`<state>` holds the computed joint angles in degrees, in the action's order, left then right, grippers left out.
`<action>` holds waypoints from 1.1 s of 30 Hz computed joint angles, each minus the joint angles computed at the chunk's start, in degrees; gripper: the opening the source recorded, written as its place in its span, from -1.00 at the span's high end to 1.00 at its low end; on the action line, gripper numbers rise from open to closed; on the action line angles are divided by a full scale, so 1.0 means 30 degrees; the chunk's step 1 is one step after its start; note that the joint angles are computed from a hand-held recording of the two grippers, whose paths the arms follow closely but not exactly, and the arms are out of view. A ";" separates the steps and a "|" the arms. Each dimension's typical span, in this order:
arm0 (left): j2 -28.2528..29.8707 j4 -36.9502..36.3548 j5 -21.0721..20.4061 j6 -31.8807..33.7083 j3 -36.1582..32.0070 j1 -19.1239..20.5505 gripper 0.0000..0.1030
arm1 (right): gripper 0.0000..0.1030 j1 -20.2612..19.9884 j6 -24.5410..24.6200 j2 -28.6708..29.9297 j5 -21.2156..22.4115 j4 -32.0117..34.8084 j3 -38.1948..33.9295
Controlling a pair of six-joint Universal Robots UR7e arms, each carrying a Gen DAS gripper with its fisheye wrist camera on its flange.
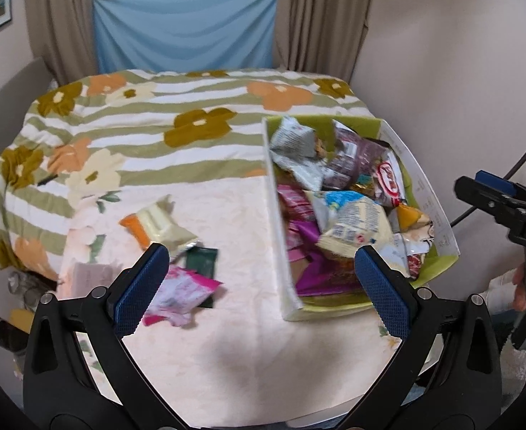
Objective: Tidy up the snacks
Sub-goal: 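Reach the left tool to the translucent grey pack and the right to the pink bag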
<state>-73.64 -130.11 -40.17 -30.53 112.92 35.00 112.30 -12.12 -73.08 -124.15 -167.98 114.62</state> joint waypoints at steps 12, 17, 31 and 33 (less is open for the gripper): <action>-0.5189 0.3472 0.0832 -0.0170 0.0902 0.1338 -0.99 | -0.84 0.3437 0.1817 0.3111 -0.1378 -0.1222 -0.1214; -0.6720 0.4480 0.0485 0.0934 0.0726 0.2658 -0.99 | -0.84 0.4237 0.3355 0.4968 -0.1601 -0.1095 -0.1996; -0.6244 0.3789 -0.3454 0.5665 -0.0785 0.8561 -0.99 | -0.84 0.4786 0.9931 0.9496 -0.1930 0.1084 -0.3660; -0.5852 0.2981 -0.3712 0.5970 -0.0699 0.9300 -0.99 | -0.84 0.4636 1.0920 1.0147 -0.2152 0.1321 -0.3860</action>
